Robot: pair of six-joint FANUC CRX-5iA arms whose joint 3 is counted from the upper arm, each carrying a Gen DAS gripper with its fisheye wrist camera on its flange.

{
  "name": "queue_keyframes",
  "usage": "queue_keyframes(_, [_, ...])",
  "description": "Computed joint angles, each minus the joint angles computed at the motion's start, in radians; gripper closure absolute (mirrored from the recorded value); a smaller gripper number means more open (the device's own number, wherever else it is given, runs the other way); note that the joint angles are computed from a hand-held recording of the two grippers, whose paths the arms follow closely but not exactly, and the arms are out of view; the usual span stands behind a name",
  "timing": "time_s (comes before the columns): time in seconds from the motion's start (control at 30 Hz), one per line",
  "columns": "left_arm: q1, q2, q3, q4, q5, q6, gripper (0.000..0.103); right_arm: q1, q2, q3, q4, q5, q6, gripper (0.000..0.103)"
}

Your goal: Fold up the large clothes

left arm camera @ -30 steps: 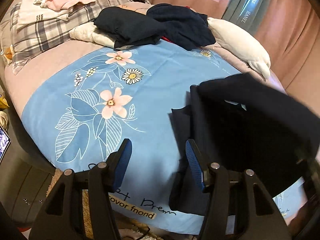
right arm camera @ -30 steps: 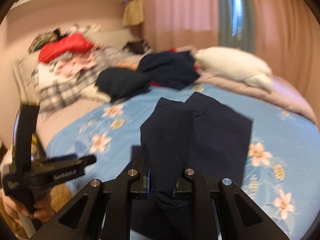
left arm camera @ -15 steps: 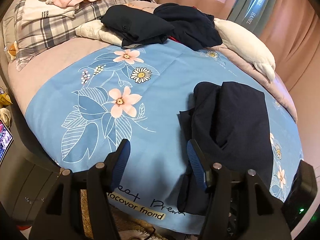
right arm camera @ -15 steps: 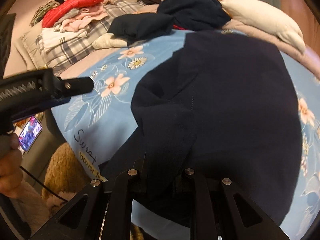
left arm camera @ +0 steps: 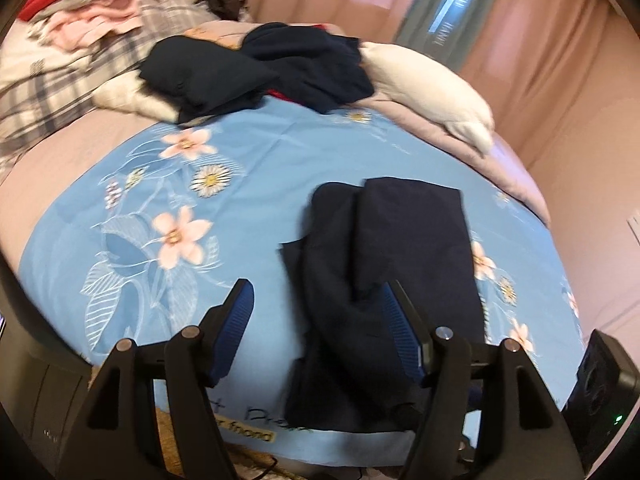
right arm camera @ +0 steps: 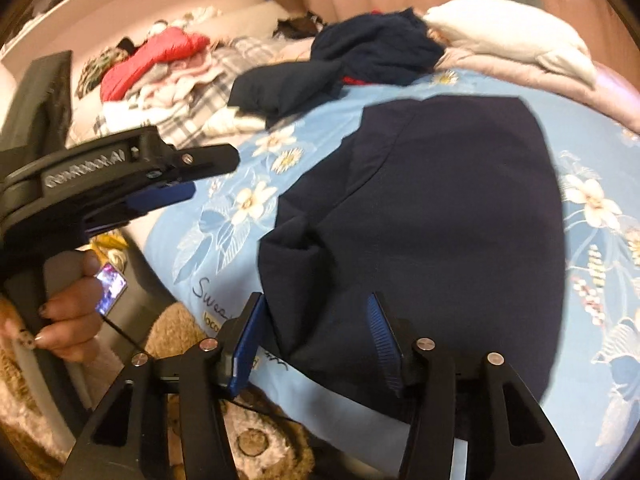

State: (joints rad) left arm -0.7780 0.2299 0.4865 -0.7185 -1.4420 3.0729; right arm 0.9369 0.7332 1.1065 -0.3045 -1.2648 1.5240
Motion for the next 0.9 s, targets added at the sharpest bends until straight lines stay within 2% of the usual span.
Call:
queue_keyframes(0.13, [0.015,0.012,0.005,0.044,0.089,-0.068,0.037,0.006,-0.071,-0.13,0.102,0.109,-0.067,0.043])
queue_keyframes(0.2, [0.027,0.023,0.005,0.073,0.129,-0.107,0.037,0.01,-0.081,-0.165,0.162,0.138,-0.119,0.043])
queue_keyframes(0.37, [0.078,0.054,-0.018,0.189,0.201,-0.196,0.043,0.01,-0.046,-0.154,0.254,0.118,-0.227,0.043])
queue_keyframes(0.43, [0.091,0.075,-0.016,0.226,0.177,-0.221,0.05,0.006,-0.022,-0.12,0.256,0.083,-0.239,0.043])
queue_keyframes(0.57, [0.093,0.105,-0.015,0.24,0.089,-0.209,0.053,0.005,0.009,-0.081,0.248,0.046,-0.246,0.043])
queue_keyframes(0.7, [0.114,0.049,-0.139,0.283,0.175,-0.133,0.05,-0.006,-0.01,-0.11,0.232,0.043,-0.242,0.041])
queue_keyframes(0.9, [0.117,0.052,-0.176,0.288,0.201,-0.1,0.046,0.0,-0.022,-0.143,0.245,0.047,-0.231,0.039])
